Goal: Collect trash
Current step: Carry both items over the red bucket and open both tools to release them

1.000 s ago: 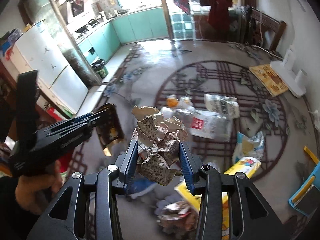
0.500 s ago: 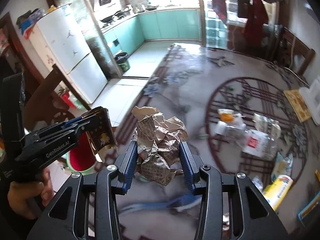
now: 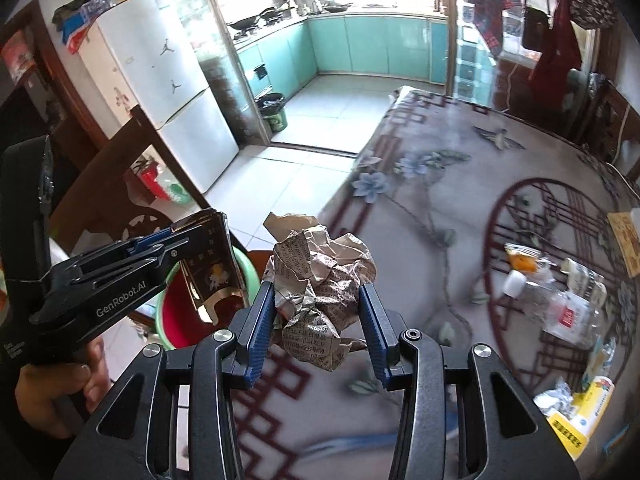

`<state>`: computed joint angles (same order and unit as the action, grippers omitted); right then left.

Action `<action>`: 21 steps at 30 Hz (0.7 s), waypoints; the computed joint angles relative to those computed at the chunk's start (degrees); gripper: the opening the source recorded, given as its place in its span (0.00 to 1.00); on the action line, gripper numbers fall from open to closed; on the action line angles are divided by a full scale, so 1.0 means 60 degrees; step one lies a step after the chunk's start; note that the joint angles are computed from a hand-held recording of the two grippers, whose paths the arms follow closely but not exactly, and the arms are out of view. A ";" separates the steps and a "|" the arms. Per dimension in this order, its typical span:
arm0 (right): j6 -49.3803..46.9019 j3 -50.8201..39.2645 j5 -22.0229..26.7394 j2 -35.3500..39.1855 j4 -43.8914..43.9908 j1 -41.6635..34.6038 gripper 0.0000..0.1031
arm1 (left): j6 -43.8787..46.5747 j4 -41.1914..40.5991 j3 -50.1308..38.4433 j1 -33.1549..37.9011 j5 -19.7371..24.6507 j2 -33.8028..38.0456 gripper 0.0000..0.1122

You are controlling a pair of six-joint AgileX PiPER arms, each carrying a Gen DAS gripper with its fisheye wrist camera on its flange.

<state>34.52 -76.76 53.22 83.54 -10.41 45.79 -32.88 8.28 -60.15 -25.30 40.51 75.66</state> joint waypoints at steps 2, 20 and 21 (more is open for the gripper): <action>-0.0021 -0.0273 -0.0056 0.0360 0.0072 0.0141 0.39 | 0.0516 -0.0261 0.0294 0.0622 -0.0059 -0.0208 0.13; -0.1416 -0.3774 0.0195 0.4277 0.1833 0.0951 0.39 | 0.5221 -0.2530 0.2352 0.6147 -0.0691 -0.0370 0.13; -0.1461 -0.4015 0.0308 0.4441 0.1866 0.0978 0.41 | 0.5427 -0.2626 0.2409 0.6357 -0.0747 -0.0317 0.13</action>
